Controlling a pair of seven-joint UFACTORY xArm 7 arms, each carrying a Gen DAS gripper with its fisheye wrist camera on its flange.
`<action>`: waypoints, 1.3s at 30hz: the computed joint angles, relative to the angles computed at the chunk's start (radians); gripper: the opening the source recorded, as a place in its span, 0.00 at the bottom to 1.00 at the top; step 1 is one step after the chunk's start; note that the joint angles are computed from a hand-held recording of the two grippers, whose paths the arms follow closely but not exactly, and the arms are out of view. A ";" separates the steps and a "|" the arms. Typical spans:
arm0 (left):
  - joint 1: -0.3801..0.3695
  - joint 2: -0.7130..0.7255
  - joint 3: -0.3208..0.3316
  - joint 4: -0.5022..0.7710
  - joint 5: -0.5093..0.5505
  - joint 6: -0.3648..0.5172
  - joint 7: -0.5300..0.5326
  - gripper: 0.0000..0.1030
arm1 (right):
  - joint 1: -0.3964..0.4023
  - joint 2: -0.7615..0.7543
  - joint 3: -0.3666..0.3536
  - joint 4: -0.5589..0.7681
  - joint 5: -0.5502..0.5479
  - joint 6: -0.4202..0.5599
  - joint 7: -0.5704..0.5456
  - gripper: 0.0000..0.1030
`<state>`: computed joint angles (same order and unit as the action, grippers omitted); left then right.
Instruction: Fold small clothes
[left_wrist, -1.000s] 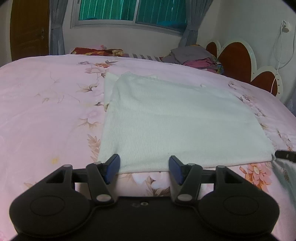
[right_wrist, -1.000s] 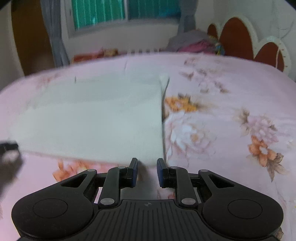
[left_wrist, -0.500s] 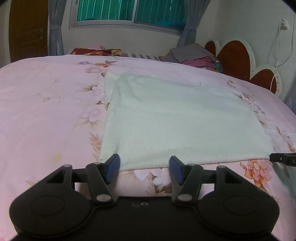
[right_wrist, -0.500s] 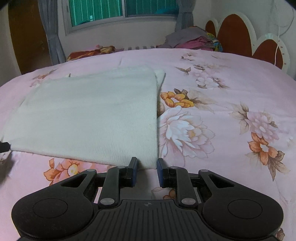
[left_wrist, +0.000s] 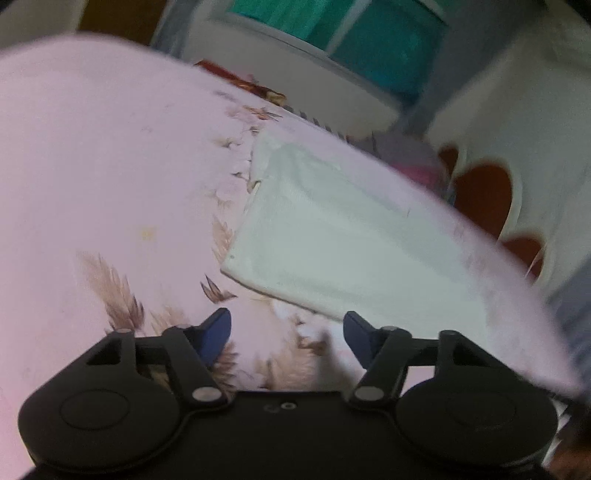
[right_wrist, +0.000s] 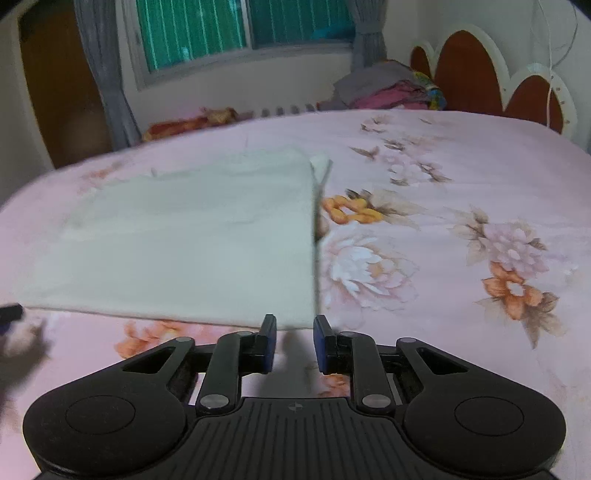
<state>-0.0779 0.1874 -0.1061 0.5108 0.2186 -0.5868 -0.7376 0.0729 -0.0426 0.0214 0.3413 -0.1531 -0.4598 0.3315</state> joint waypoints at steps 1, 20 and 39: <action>0.044 0.027 -0.017 0.004 0.059 -0.049 -0.101 0.48 | -0.003 0.003 -0.018 0.000 -0.069 -0.016 0.049 0.20; -0.049 0.367 -0.004 0.305 -0.244 -0.237 -0.280 0.18 | -0.051 0.289 0.122 0.438 -0.359 0.054 0.302 0.00; -0.006 0.361 -0.012 0.329 -0.188 -0.190 -0.239 0.07 | -0.047 0.557 0.241 0.742 -0.083 0.202 0.052 0.00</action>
<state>-0.0844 0.5481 -0.1178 0.8403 0.0302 -0.7766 -0.9770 0.0264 0.5140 0.2620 1.0836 -0.2360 -0.2574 0.3834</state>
